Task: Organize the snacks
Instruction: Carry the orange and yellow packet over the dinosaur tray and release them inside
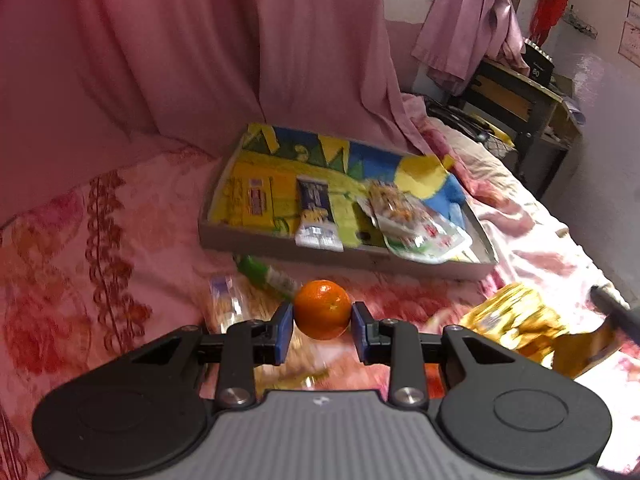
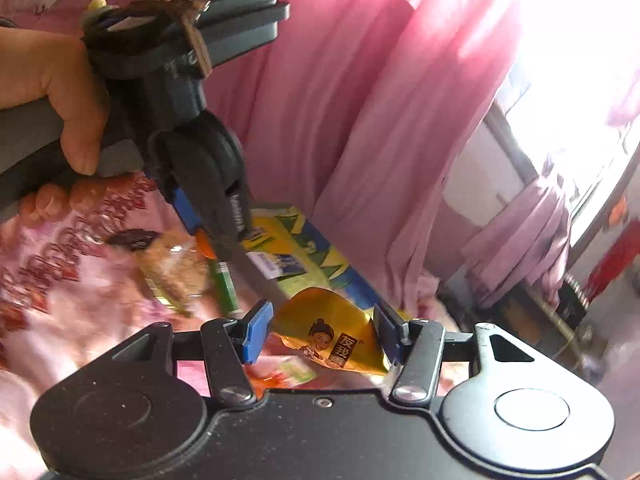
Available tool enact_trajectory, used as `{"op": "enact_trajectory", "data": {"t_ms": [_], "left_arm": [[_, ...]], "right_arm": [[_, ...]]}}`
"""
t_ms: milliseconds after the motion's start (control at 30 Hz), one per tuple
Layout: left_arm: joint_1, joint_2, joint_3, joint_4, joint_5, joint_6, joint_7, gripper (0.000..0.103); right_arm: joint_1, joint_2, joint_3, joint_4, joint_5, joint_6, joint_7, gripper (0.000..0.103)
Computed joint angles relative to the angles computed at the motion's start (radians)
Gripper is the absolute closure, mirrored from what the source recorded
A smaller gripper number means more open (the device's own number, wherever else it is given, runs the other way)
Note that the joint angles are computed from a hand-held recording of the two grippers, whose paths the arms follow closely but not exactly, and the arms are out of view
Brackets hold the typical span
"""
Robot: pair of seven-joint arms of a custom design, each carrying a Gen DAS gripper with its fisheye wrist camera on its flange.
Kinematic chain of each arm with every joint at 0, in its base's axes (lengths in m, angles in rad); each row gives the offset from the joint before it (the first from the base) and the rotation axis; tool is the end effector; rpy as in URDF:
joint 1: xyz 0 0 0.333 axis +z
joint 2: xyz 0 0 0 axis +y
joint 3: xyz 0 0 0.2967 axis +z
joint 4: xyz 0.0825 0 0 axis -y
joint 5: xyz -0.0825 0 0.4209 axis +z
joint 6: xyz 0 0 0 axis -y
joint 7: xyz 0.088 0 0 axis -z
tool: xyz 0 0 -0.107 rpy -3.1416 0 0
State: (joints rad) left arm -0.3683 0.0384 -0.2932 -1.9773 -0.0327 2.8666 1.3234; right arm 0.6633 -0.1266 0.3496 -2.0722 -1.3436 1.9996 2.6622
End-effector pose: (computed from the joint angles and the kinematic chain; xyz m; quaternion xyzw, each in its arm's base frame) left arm 0.5133 -0.3946 0.5163 -0.5101 0.7541 -0.3960 0.1196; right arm 0.3515 0.4623 0.5001 -0.7027 0.3994 -0.5647 0.1668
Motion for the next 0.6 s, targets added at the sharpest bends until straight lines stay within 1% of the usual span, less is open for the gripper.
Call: {"op": "enact_trajectory", "data": {"t_ms": [100,233,433,533,600], "left_arm": [[-0.007,0.057,0.014,0.062,0.083,0.022,-0.068,0.069],[-0.021,0.151,0.029,0.18,0.14,0.028,-0.133,0.069],[-0.049,0.361,0.024,0.425,0.129,0.029,-0.105,0.069],[-0.059,0.466,0.011,0.539,0.106,0.018,-0.064,0.069],[-0.08,0.521,0.026,0.599,0.116,0.006,-0.045,0.069]], "right_arm": [[-0.025,-0.02,-0.019,-0.014,-0.045,0.021,-0.032,0.046],[-0.07,-0.023,-0.037,-0.023,-0.115,0.042,-0.021,0.046],[-0.123,0.028,-0.074,-0.005,-0.196,0.069,0.048,0.045],[-0.139,0.068,-0.1,0.019,-0.233,0.077,0.095,0.045],[-0.146,0.093,-0.118,0.033,-0.249,0.082,0.125,0.045]]}}
